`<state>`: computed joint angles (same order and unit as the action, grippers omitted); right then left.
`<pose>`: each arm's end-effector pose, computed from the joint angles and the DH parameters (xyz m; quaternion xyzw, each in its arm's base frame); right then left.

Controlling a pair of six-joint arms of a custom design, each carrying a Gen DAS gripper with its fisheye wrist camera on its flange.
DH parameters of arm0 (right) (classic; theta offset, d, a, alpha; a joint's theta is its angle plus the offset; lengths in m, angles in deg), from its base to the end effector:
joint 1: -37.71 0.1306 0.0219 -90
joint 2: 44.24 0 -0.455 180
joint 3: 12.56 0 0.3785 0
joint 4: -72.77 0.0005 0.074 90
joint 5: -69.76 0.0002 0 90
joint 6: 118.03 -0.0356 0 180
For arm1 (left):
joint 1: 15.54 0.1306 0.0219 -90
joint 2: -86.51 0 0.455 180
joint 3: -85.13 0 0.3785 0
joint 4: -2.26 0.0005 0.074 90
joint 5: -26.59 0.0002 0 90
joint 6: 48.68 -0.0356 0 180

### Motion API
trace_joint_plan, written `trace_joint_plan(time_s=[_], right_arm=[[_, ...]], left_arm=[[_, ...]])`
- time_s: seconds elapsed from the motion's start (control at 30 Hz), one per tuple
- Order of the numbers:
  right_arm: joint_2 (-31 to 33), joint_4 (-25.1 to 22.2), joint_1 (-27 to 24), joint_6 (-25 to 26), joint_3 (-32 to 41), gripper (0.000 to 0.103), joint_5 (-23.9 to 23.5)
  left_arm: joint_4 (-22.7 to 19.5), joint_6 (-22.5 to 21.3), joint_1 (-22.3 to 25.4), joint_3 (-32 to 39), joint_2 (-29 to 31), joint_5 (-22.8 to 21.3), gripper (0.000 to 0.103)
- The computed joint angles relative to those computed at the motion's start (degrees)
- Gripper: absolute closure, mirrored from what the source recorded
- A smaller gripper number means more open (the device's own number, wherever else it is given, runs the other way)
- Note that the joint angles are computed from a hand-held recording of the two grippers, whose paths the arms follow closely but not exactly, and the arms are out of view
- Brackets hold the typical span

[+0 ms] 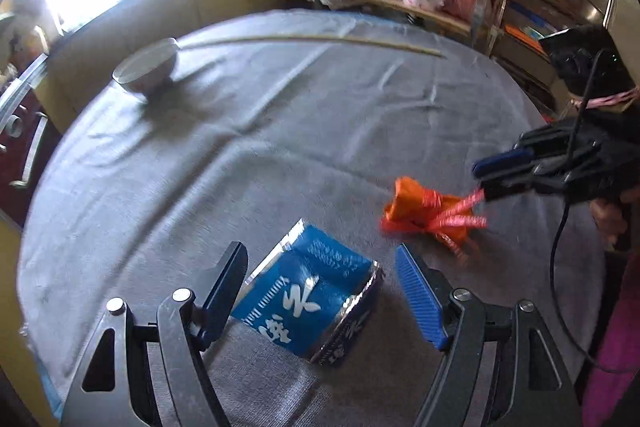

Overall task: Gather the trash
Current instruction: 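Grasp the blue Yunnan Baiyao box with the left tool while the right tool grasps the orange bag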

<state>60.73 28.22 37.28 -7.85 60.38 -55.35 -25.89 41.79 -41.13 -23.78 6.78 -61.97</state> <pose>0.4842 0.0163 0.2691 -0.1971 0.9268 0.2748 0.1632 0.4436 -0.2140 0.3014 0.2121 0.9358 -0.0752 0.2713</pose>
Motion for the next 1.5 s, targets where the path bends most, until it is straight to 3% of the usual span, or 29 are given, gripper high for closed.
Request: trace_joint_plan(time_s=[0.13,0.23,0.27,0.3,0.37,0.43,0.6,0.7,0.8,0.97,1.27,1.33,1.37,1.4,1.43,1.5], right_arm=[[-0.2,-0.3,0.0,0.1,0.0,0.068,-0.3],[0.4,-1.2,1.0,-0.5,0.9,0.068,-1.6],[0.6,-1.2,1.5,-0.9,1.1,0.059,-1.5],[0.7,-0.5,2.0,-1.4,1.1,0.034,-0.9],[0.5,2.8,2.5,-2.8,0.2,0.029,-1.1],[0.2,5.0,3.4,-2.2,-0.4,0.031,0.0],[1.2,5.4,6.3,1.2,-0.9,0.061,4.5],[0.6,8.1,6.7,1.0,-2.3,0.066,5.1],[-0.5,7.3,5.4,1.3,-2.7,0.072,3.5],[-2.9,5.9,2.6,2.8,-3.8,0.075,2.0],[-4.4,0.0,-3.3,5.6,-4.1,0.076,-3.0],[-3.9,-2.1,-3.1,4.6,-3.3,0.071,-3.1],[-3.7,-2.2,-2.7,4.0,-3.1,0.061,-3.2],[-3.7,-1.6,-2.3,3.8,-3.1,0.04,-3.7],[-4.0,0.1,-2.0,3.4,-3.6,0.034,-4.3],[-4.7,4.9,-0.4,2.3,-4.9,0.035,-3.6]], left_arm=[[-0.6,0.5,0.4,-0.7,0.6,1.6,0.026],[1.9,1.3,0.4,-2.5,-0.2,3.2,0.026],[2.6,2.0,0.2,-3.0,-0.5,3.0,0.026],[3.0,2.6,0.0,-3.4,-0.8,2.7,0.026],[3.5,4.1,-0.6,-3.9,-1.0,1.5,0.026],[3.3,5.0,-0.9,-4.1,-1.3,0.1,0.027],[2.2,7.5,-2.1,-3.8,-0.8,-3.9,0.031],[2.1,9.8,-2.8,-3.7,-0.5,-5.0,0.034],[1.9,13.0,-3.5,-3.4,-0.3,-6.2,0.038],[0.9,19.2,-4.8,-2.7,-0.1,-7.4,0.045],[-2.4,30.4,-8.6,-2.6,-1.1,-12.7,0.046],[-3.6,33.3,-9.5,-3.5,-2.5,-14.9,0.046],[-4.4,34.4,-10.0,-3.8,-3.2,-16.0,0.046],[-5.3,35.5,-10.5,-4.2,-3.9,-17.1,0.046],[-6.5,37.2,-11.3,-4.5,-4.8,-18.5,0.046],[-9.2,39.8,-12.7,-4.9,-6.2,-21.5,0.046]])
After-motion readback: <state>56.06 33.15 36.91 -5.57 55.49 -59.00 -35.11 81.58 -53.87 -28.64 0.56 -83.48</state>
